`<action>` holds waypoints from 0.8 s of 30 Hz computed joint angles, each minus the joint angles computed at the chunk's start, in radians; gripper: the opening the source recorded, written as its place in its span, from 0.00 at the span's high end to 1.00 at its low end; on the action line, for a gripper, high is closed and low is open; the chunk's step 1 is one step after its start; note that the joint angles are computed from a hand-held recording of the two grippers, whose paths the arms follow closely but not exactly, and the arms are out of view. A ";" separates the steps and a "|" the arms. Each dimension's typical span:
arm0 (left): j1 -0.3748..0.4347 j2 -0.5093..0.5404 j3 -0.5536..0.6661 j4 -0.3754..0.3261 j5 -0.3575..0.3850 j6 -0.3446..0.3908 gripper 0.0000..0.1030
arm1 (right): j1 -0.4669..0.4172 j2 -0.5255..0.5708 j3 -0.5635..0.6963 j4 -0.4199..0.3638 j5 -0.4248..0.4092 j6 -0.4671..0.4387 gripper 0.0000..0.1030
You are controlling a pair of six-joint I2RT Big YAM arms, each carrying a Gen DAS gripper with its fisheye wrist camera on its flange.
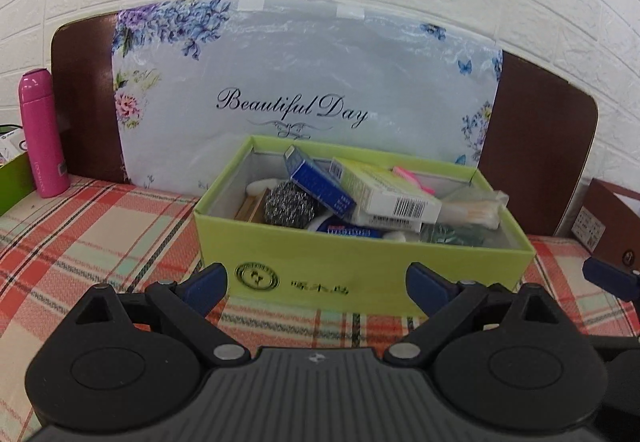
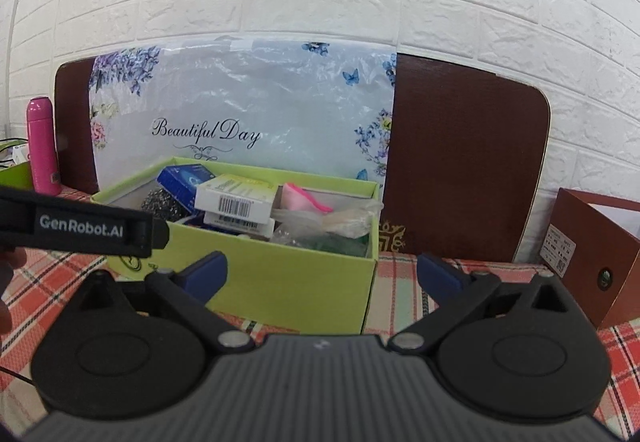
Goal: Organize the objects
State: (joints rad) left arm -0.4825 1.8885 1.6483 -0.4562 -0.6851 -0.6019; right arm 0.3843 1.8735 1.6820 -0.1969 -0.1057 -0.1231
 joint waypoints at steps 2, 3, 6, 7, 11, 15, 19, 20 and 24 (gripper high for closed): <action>-0.007 -0.005 -0.012 -0.022 -0.004 -0.015 0.04 | 0.004 -0.017 -0.026 -0.012 0.005 -0.002 0.00; -0.010 -0.008 -0.019 -0.028 -0.009 -0.022 0.04 | 0.005 -0.026 -0.040 -0.016 0.009 -0.002 0.00; -0.015 -0.015 -0.036 -0.048 -0.010 -0.049 0.04 | 0.007 -0.046 -0.078 -0.040 0.011 0.001 0.00; -0.016 -0.018 -0.040 -0.058 -0.010 -0.060 0.04 | 0.007 -0.052 -0.089 -0.047 0.014 0.004 0.00; -0.028 -0.033 -0.060 -0.094 -0.027 -0.096 0.04 | 0.003 -0.083 -0.130 -0.059 0.018 0.030 0.00; -0.041 -0.048 -0.076 -0.143 -0.048 -0.132 0.04 | -0.001 -0.107 -0.148 -0.079 0.016 0.049 0.00; -0.055 -0.065 -0.088 -0.186 -0.060 -0.154 0.04 | -0.006 -0.141 -0.172 -0.095 -0.006 0.059 0.00; -0.060 -0.071 -0.094 -0.188 -0.067 -0.153 0.04 | -0.006 -0.151 -0.183 -0.092 -0.004 0.059 0.00; -0.082 -0.096 -0.119 -0.183 -0.094 -0.142 0.04 | -0.005 -0.191 -0.217 -0.085 -0.003 0.056 0.00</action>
State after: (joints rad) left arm -0.5642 1.7923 1.5295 -0.6393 -0.7789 -0.7439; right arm 0.3794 1.6830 1.4652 -0.2819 -0.1084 -0.0673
